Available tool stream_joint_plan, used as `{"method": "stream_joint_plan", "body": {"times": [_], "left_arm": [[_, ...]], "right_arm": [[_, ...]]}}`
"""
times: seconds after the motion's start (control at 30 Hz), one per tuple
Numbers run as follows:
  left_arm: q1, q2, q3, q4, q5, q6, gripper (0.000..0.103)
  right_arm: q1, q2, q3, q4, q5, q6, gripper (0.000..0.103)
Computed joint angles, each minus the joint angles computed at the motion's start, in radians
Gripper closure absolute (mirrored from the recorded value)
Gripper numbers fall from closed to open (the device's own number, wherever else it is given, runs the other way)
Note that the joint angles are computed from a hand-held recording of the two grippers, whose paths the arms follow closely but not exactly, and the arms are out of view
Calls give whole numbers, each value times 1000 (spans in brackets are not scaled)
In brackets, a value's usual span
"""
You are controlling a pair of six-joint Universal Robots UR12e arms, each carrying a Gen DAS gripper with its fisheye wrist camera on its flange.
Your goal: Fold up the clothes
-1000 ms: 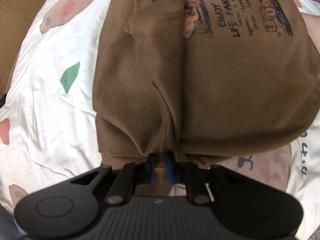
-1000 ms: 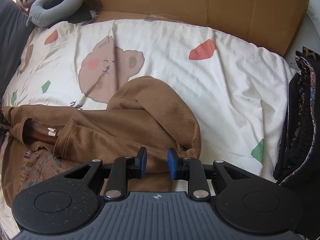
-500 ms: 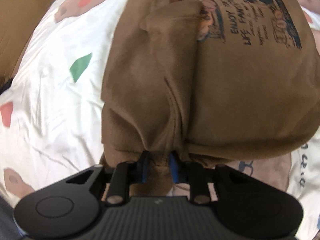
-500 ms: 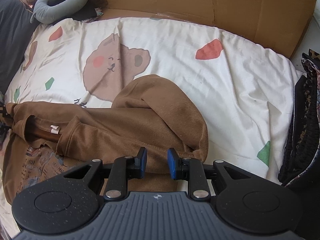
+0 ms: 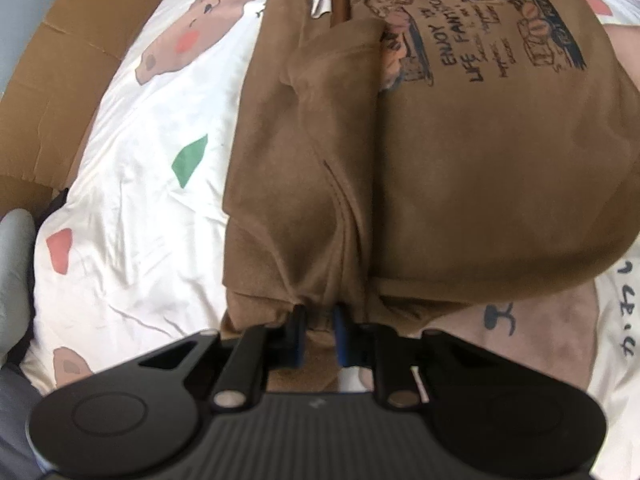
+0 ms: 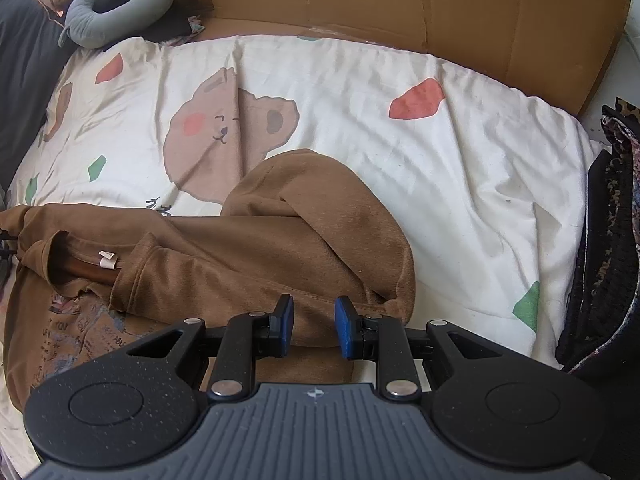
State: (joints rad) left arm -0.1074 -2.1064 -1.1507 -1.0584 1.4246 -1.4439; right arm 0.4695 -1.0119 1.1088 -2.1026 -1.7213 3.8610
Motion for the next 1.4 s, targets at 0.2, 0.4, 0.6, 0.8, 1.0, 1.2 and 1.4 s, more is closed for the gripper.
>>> {"method": "stream_joint_plan", "body": {"times": [0.2,0.4,0.6,0.8,1.0,1.2,1.4], "left_arm": [[14,17,-29,26,-19,-14,86],[22,28,-65,89,-41,30,86],[37,44,-81,101,-56,40,85],[42,44,-78,74,-62,101,85],[32,13,-28,0,-30,149,85],[24,-16,20,-83,3,204,85],[22,-25,22,-99,13,222,93]], "right_arm": [[0,1,-2,4,3,0,79],[-1,5,-8,8,6,-2,79],[0,6,-11,9,8,-3,79],[0,10,-14,8,14,-10,79],[0,13,-21,8,20,-20,79],[-7,16,-28,8,40,-75,78],[-23,32,-72,60,97,-256,66]]}}
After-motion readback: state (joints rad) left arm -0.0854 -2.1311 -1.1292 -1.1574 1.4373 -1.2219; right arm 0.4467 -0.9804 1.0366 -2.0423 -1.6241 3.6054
